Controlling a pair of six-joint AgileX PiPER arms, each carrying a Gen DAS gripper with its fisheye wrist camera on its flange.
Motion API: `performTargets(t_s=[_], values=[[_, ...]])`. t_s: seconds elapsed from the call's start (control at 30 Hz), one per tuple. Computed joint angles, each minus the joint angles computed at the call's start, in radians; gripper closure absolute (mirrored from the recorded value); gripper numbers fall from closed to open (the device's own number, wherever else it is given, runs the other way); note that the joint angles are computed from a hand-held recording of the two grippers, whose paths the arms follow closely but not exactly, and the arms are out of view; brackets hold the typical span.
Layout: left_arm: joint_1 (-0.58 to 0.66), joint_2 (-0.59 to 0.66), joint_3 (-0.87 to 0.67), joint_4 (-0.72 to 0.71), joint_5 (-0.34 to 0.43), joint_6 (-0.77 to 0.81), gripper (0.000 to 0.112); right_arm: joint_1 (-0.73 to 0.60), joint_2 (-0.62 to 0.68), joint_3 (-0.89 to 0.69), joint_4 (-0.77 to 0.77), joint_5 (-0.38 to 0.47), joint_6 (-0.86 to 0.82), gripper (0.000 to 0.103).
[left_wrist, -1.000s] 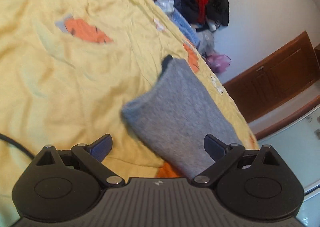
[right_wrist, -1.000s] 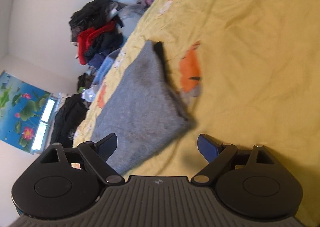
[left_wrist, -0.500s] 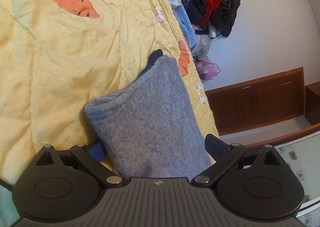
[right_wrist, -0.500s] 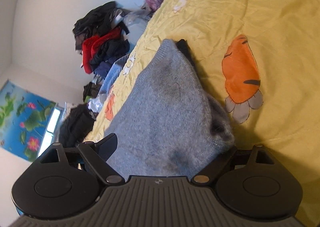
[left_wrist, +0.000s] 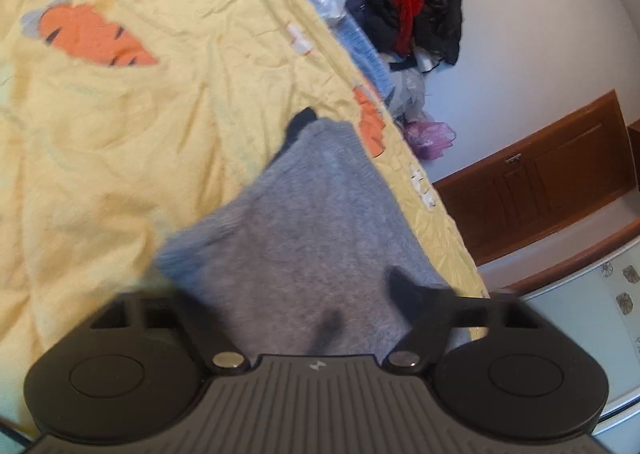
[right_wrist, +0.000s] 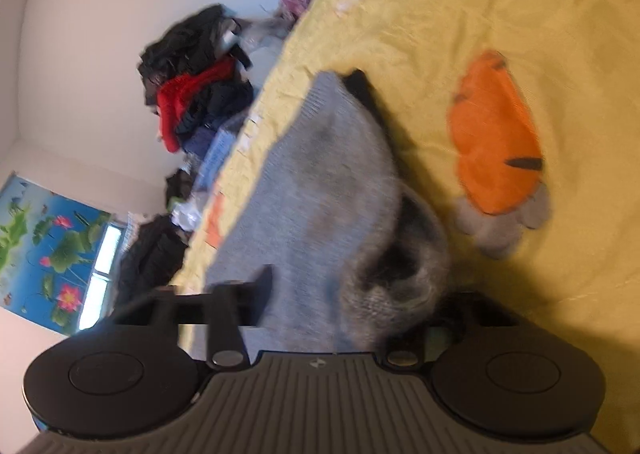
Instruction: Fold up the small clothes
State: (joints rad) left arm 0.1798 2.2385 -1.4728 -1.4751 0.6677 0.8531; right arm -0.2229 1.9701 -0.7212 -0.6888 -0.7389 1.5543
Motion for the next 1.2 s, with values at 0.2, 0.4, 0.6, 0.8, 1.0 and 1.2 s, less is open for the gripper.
performTargets(t_s=[0.2,0.4,0.6,0.8,1.0,1.2], values=[[0.0,0.018,-0.05,0.152,-0.024,-0.131,0.105,-0.009,0.036,0.005,-0.01,-0.049,0.016,0.089],[0.015,-0.098,0.01,0.119,0.036,-0.06,0.107,-0.034,-0.043,0.033,-0.059,-0.122,0.061,0.089],[0.129,-0.26,0.204,0.096,0.166,0.051,0.107,-0.13,-0.237,0.186,-0.234,-0.214,0.106,0.089],[0.324,-0.379,0.434,0.253,0.305,0.12,0.107,-0.373,-0.452,0.401,-0.613,-0.261,0.235,0.089],[0.399,-0.451,0.551,0.36,0.204,0.323,0.102,-0.562,-0.521,0.529,-0.806,-0.186,0.267,0.051],[0.305,-0.612,0.617,0.076,-0.103,0.725,0.035,-0.599,-0.737,0.465,-0.841,-0.107,0.303,0.045]])
